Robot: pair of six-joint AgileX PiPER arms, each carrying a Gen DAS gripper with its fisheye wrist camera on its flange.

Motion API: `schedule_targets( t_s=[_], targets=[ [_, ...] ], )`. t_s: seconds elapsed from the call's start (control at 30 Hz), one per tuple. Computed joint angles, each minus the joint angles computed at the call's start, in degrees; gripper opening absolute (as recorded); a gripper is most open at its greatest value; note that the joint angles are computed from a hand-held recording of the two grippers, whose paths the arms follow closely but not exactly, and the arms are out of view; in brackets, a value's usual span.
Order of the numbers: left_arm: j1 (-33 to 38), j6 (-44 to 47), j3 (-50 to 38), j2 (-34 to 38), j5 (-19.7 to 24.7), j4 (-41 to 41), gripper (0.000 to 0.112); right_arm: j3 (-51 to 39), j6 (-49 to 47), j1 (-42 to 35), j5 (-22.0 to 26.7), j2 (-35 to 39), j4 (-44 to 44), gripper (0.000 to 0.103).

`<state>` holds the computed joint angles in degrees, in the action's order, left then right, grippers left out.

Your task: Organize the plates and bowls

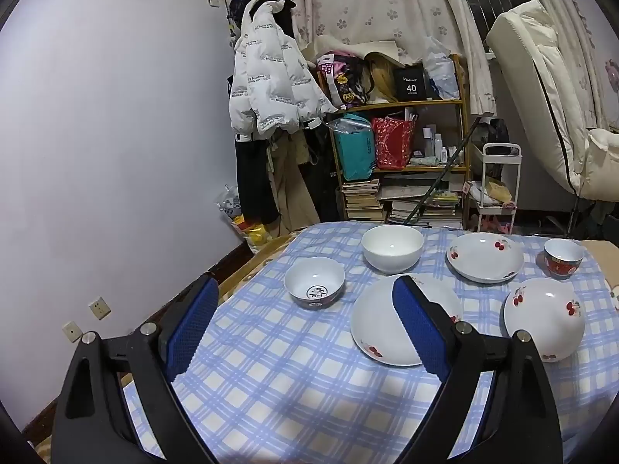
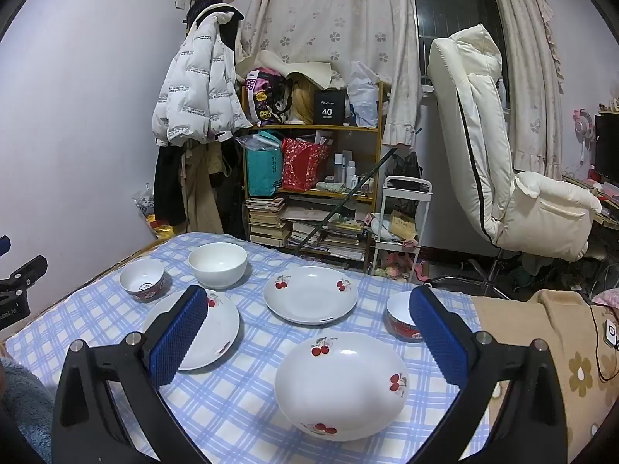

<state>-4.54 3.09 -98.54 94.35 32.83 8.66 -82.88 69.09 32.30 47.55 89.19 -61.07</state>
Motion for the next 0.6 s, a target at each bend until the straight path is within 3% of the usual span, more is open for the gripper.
schedule_targets(
  t_s=[0.17, 0.6],
  targets=[
    [-0.5, -0.5, -1.0, 0.0, 1.5, 0.8, 0.09, 0.1, 0.1, -0.1, 0.0, 0.0, -0.2, 0.103],
    [0.7, 1.2, 0.5, -0.2, -0.7, -1.7, 0.09, 0.2, 0.2, 0.0, -0.1, 0.0, -0.4, 0.103]
  ],
)
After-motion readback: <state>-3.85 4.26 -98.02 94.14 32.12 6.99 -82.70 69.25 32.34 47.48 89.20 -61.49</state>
